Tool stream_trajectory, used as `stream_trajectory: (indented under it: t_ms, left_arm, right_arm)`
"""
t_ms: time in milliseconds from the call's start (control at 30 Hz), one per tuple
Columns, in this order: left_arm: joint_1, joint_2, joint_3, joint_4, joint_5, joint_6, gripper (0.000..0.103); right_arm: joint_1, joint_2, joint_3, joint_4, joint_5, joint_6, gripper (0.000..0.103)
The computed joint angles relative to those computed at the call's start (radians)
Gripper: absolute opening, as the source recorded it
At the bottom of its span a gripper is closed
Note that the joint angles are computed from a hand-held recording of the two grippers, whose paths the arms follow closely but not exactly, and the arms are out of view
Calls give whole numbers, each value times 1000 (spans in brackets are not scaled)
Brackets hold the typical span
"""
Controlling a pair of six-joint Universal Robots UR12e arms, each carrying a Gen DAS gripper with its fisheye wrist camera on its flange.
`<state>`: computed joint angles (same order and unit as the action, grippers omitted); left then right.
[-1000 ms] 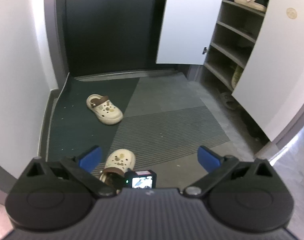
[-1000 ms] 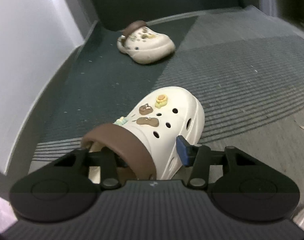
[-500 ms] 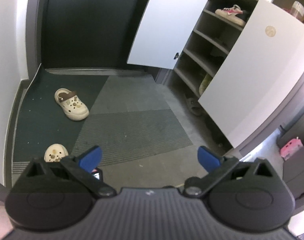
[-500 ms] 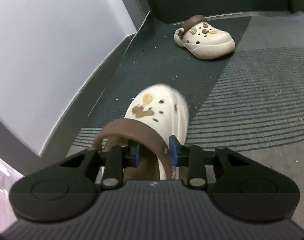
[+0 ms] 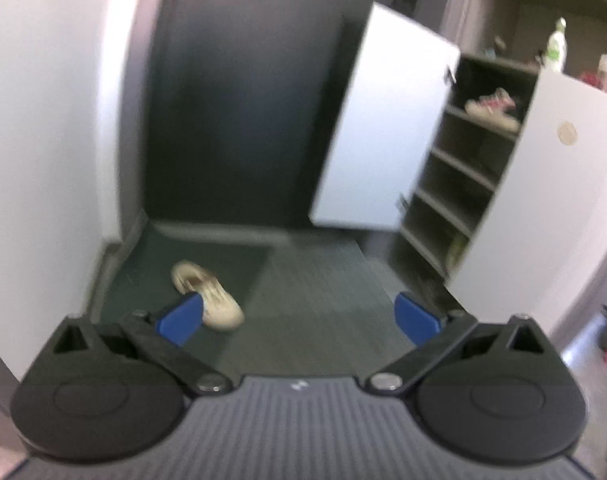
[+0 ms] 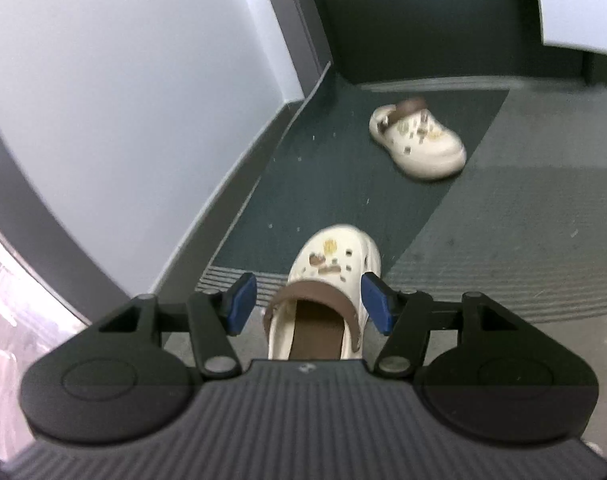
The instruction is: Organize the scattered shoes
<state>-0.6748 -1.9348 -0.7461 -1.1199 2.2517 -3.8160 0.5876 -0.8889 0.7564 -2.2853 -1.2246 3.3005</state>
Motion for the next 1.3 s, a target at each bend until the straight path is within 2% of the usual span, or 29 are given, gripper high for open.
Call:
stream_trajectory:
  t_ms: [67,167,200,233,300,333,367,400,433,500,567,700,733,767,800,833,900,1000,1100,1200,1300]
  left_arm:
    - [-11,1,-21,44,111,59,103]
    - [-21,-11,-32,87,236,153,103]
    - [-21,-15,-30,79,261,164,103]
    - [-16,-16,-27,62,255,155,103]
    - [3,-13,-32,24,218,135,103]
    - [10,-19,-27,5,213,140,103]
    - [17,-25,-21,-15,209,146,103]
    - [26,-29,-18,-27,202,158,103]
    - [38,-30,-27,-21,189,179,103]
    - [67,-32,-37,-44,153,192,103]
    - [102,-51,-8,-133,84,165,103]
    - [169,-120,96,-315,-69,111,103]
    - [184,-152,147,-373,-108,126,103]
    - [196,-186,202,-427,-135,143,103]
    - [201,-211,238,-455,-134,164,103]
    - [204,-219,240,-448,-126,191,103]
    - [216,-262,260,-396,-104,295,103]
    - [235,-321,280,-318,-91,408,103]
    - [254,-353,253,-222,-97,490,103]
    - [274,-394,260,-195,-131,521,103]
    - [302,-412,222,-120,-157,524,102]
  right_arm:
    - [-7,-19,-19,32,-12,14,61]
    - [-19,-38,-59,108,-27,27,61]
    - [-25,-44,-86,157,-36,14,61]
    - [-29,-48,-107,197,-42,2,61]
    - [-39,-60,-160,297,-58,0,61]
    - [-42,-67,-174,329,-63,14,68]
    - [-49,-81,-187,369,-64,38,87]
    - [-56,-103,-189,401,-63,66,93]
    - [-61,-121,-180,410,-64,82,97]
    - [-72,-177,-141,417,-73,121,97]
    - [-82,-224,-79,373,-69,171,96]
    - [-115,-330,107,193,12,358,96]
    - [-122,-351,150,145,33,407,96]
    - [-131,-363,178,130,63,463,96]
    - [-143,-365,186,147,104,526,96]
    - [-154,-364,196,133,142,584,96]
    - [-169,-363,218,71,183,666,96]
    - [-167,-342,192,99,126,688,96]
    - [-177,-324,198,86,148,783,96]
    - [-179,-284,153,177,159,751,96]
    - [-182,-246,109,250,165,715,96]
